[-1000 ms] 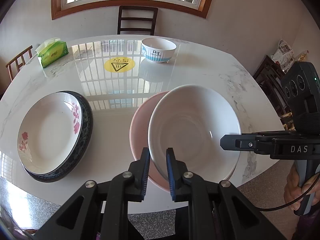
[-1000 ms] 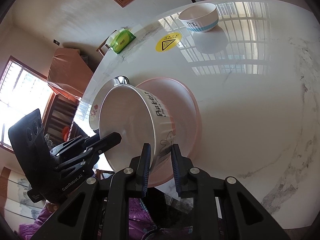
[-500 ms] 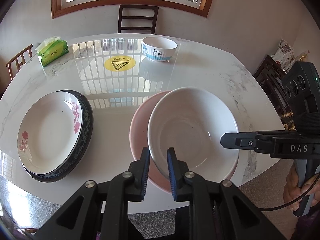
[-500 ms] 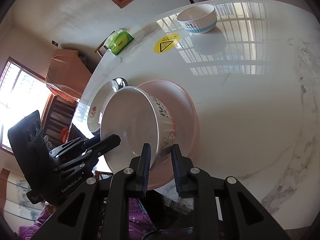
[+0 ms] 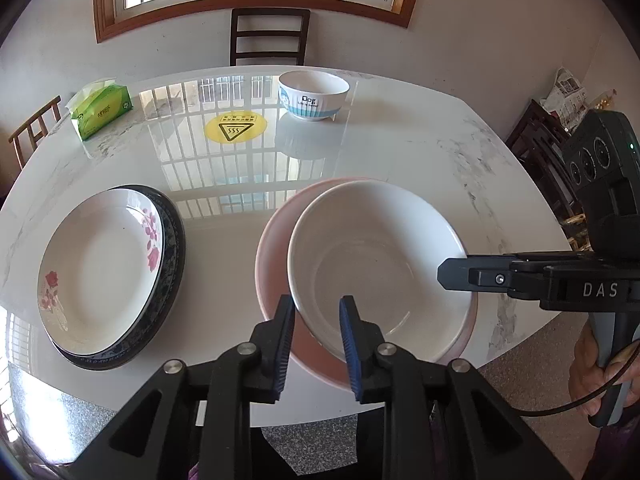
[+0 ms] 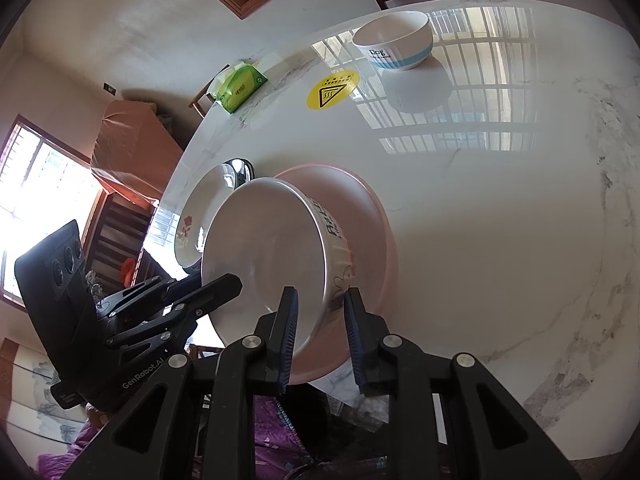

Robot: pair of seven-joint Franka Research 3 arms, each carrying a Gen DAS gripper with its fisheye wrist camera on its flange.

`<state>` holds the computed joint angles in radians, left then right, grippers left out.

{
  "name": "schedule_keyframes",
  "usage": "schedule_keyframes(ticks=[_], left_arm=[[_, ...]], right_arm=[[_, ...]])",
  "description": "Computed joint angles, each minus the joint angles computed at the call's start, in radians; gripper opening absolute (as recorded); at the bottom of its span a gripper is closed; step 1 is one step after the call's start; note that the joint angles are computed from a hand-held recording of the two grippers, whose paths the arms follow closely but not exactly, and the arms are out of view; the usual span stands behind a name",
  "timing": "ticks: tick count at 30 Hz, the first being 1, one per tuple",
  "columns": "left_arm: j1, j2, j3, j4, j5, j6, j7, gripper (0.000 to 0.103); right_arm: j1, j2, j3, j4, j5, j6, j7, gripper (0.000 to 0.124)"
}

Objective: Organize plates and bowls
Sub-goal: 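Lower the Rabbit bowl into the pink bowl and open the left tool, then move the left tool to the white Dog bowl with blue band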

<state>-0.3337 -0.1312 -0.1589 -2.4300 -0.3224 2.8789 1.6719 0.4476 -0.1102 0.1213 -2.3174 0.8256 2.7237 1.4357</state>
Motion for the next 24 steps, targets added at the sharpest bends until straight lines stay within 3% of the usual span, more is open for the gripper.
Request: schedule_keyframes(ticks=[2,8,11,18,24], left_arm=[[-0.016,0.000,0.013,0.007,-0.052,-0.014,0.050,0.034],[-0.001,-0.005,-0.005,0.000,-0.004,0.005,0.031,0.037],[0.008,-0.021,-0.012,-0.019,0.053,0.038,-0.009,0.037],[-0.012,-0.026,0.021,-0.019,0.050,0.073,-0.008,0.037],[0.010,0.003,0.014,0.021,0.087,0.058,-0.049,0.037]], right_arm=[[0.000,0.002,0.001,0.001,-0.009,0.004,0.005,0.026],[0.004,0.000,-0.001,-0.003,0.019,0.020,-0.013,0.027],[0.012,-0.013,-0.001,-0.015,0.057,0.056,-0.051,0.030],[0.032,-0.039,-0.016,-0.038,0.186,0.140,-0.168,0.041],[0.028,-0.027,-0.018,-0.059,0.169,0.250,-0.203,0.047]])
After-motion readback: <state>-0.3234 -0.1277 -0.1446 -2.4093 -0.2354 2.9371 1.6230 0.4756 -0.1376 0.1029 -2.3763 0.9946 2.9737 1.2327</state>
